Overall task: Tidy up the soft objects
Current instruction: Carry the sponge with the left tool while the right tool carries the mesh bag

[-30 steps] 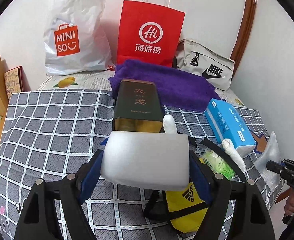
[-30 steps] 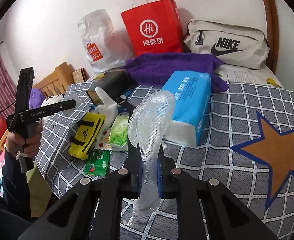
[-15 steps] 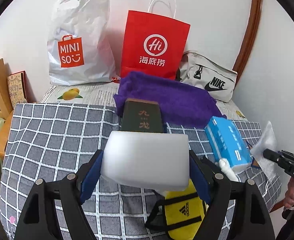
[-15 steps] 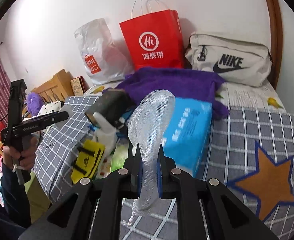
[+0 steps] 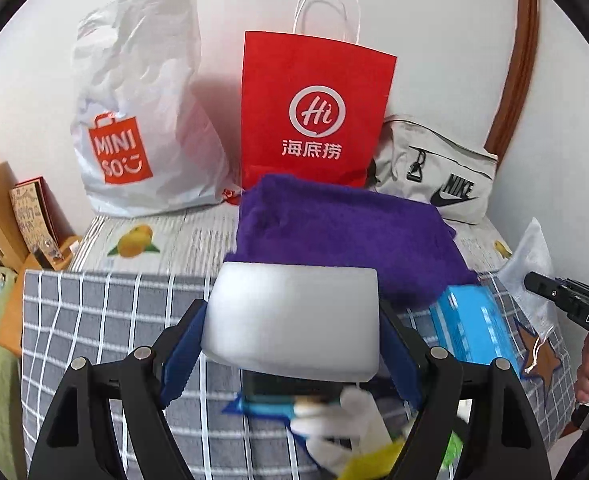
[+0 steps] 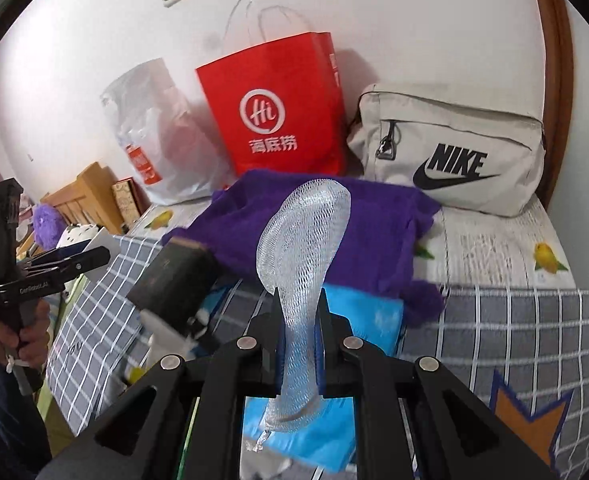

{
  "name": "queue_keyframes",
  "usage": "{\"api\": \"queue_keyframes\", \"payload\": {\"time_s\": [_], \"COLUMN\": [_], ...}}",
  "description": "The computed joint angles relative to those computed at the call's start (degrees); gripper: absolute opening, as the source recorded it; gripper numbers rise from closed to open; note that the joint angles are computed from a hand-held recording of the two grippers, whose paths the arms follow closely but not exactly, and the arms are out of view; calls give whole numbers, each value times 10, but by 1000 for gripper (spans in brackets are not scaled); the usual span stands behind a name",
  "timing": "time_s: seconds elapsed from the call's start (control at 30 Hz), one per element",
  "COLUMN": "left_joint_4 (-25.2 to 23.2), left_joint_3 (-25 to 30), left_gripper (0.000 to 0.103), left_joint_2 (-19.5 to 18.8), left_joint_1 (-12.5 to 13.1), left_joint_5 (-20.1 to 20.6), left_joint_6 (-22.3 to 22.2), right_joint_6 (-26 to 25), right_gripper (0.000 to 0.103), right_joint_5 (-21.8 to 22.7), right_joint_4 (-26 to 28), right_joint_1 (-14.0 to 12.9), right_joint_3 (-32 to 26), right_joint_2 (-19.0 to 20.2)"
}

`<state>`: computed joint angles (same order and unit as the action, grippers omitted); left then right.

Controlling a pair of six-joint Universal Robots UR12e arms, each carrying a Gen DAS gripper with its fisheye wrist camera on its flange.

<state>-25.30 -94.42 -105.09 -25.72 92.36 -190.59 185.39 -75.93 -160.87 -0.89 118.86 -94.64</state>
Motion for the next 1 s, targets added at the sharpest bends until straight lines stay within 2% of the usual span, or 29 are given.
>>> {"api": "queue_keyframes", "payload": {"time_s": [0.27, 0.77, 1.0], "left_joint_4": [-41, -139, -185], "left_joint_3": [76, 191, 242], "left_gripper": [80, 80, 80], "left_joint_2": [-49, -136, -171], "left_joint_1": [-1, 6, 10], "left_joint_5": [22, 22, 2], "left_joint_6": [9, 7, -1], "right_joint_6": [-7, -12, -22], "right_gripper": [12, 12, 12], "right_joint_5": [-12, -28, -34], "right_joint_4": [10, 70, 110], "right_joint_1": [-5, -14, -17], "right_joint_3": [-50, -148, -166], "right_joint_2": [48, 159, 187]}}
